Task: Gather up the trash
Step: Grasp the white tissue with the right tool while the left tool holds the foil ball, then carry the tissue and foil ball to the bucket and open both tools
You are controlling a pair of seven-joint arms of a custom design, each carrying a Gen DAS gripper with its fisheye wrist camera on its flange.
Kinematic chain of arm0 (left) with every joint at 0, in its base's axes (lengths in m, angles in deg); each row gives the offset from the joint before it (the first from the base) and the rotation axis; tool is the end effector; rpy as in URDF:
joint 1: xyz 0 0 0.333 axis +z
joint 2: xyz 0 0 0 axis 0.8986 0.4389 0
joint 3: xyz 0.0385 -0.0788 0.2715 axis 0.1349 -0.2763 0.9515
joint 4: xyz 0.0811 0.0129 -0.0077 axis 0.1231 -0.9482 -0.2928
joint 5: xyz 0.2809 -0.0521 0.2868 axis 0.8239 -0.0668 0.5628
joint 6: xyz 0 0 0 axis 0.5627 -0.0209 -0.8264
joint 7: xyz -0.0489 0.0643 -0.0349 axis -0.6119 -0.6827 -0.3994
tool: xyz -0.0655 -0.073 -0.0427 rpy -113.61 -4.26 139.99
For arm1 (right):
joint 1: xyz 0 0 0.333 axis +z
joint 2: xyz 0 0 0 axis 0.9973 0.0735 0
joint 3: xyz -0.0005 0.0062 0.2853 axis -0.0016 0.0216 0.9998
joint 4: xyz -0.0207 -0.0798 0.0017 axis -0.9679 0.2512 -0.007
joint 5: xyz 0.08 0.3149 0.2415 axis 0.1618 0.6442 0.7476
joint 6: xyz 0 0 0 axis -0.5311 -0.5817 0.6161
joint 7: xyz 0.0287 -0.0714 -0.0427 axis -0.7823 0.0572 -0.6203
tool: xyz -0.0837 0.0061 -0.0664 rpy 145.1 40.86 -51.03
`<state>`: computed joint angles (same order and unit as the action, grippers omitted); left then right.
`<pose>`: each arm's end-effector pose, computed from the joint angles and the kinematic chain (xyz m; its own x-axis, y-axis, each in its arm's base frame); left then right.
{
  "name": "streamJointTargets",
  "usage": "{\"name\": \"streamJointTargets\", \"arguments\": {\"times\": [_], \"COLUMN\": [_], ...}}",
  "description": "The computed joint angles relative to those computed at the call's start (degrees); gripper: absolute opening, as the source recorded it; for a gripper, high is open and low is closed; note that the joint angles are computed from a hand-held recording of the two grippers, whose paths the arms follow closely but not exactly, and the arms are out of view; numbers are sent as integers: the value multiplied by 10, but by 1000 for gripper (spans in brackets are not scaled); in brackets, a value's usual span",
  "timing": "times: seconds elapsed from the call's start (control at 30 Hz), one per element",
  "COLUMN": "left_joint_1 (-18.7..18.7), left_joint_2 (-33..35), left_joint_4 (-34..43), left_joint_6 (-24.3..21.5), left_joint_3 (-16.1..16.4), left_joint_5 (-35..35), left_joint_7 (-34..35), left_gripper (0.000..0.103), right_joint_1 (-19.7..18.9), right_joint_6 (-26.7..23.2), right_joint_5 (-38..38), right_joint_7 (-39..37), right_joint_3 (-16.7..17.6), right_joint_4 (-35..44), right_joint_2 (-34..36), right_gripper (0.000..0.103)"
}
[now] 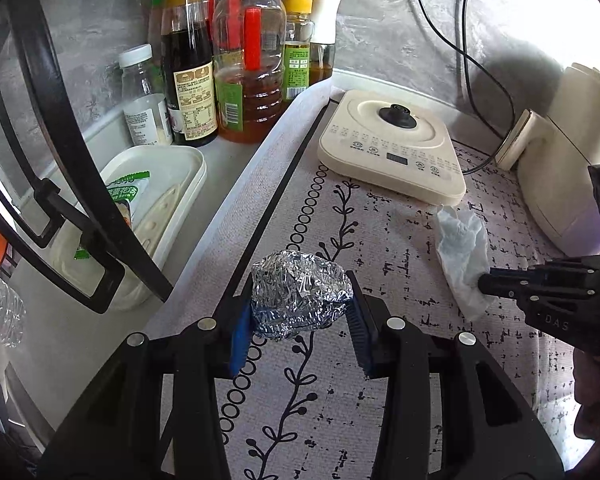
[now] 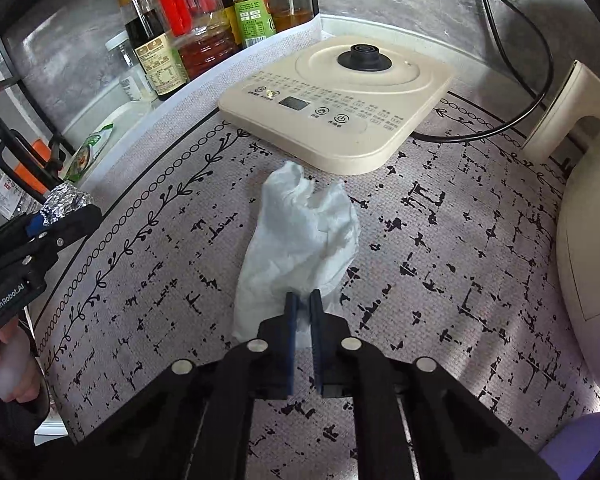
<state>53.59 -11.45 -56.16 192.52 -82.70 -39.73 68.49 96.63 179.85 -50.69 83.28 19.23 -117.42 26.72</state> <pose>0.6029 -0.2321 0.5046 0.1608 -0.9835 0.0829 -0.7358 -0.1754 -0.6541 0.7066 0.1530 0.4839 0.5076 -0.8508 -0.1363 -0.8042 -0.4111 -0.4293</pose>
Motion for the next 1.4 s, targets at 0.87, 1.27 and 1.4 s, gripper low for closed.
{"name": "streamJointTargets", "arguments": {"times": [0.87, 1.27, 1.4], "left_joint_1": [2, -38, -54], "left_joint_2": [-120, -49, -13], "left_joint_4": [-72, 11, 54], "left_joint_6": [132, 145, 144], "left_joint_3": [-13, -33, -41], "left_joint_5": [7, -41, -47], "left_joint_7": [-12, 74, 95], "left_gripper": [42, 42, 42], "right_joint_1": [-19, -58, -79], "right_joint_6": [152, 201, 212], "right_joint_5": [124, 94, 83], "right_joint_7": [-59, -5, 9], "right_joint_3": [1, -22, -30], "right_joint_4": [-226, -330, -356], "right_joint_2": [-273, -376, -401], "right_gripper": [6, 6, 6]}}
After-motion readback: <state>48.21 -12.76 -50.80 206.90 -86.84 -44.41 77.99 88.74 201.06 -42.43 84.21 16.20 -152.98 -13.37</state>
